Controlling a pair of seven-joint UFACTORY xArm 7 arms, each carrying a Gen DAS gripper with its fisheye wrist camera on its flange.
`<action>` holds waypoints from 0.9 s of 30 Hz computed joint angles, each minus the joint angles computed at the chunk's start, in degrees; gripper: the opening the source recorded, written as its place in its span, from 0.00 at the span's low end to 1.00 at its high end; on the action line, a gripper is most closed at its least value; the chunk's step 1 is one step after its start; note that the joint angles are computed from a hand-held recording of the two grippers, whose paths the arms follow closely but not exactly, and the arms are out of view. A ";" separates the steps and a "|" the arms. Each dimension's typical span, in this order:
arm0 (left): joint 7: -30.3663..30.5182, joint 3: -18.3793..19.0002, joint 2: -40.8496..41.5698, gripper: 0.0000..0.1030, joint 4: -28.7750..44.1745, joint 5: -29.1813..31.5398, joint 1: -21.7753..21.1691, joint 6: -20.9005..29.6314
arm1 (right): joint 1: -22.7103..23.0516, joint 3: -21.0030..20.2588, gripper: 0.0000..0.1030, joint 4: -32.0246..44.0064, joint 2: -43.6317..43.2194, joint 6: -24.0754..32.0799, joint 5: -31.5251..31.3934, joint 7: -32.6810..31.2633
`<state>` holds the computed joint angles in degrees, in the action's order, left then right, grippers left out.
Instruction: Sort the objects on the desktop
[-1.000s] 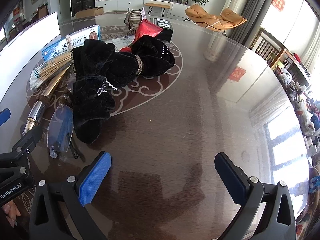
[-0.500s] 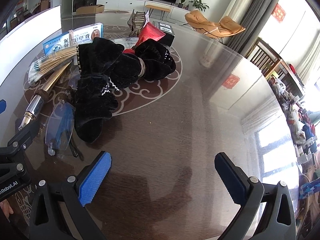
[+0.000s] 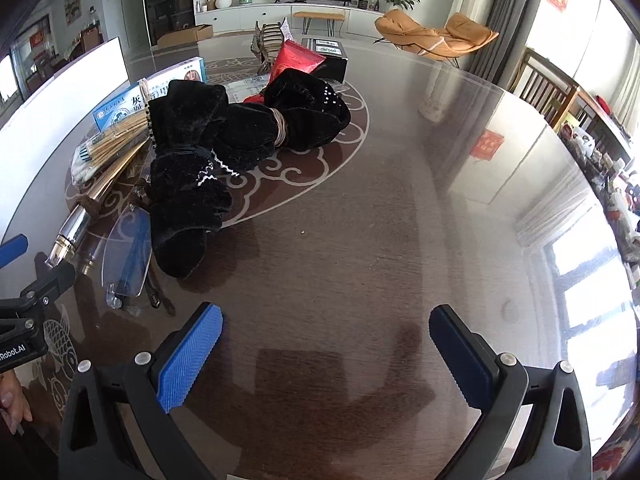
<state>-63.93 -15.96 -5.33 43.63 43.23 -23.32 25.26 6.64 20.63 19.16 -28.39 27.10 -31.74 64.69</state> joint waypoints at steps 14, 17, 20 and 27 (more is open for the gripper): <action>20.80 1.48 -2.33 1.00 -3.49 -17.64 1.63 -4.04 | -1.83 1.08 1.00 -3.75 -2.25 -6.33 1.92 0.21; 19.47 1.12 -2.52 1.00 -3.94 -16.23 2.73 -4.80 | 2.53 -2.30 1.00 -5.98 -5.43 -9.80 6.24 -3.10; 18.59 0.78 -3.87 1.00 -5.93 -14.64 3.64 -6.92 | 2.95 -0.11 1.00 -6.73 -8.02 -13.92 8.30 -3.63; 21.50 0.73 -4.89 1.00 -6.94 -17.19 4.00 -6.98 | -5.55 7.15 1.00 6.04 9.98 -11.35 0.74 -4.81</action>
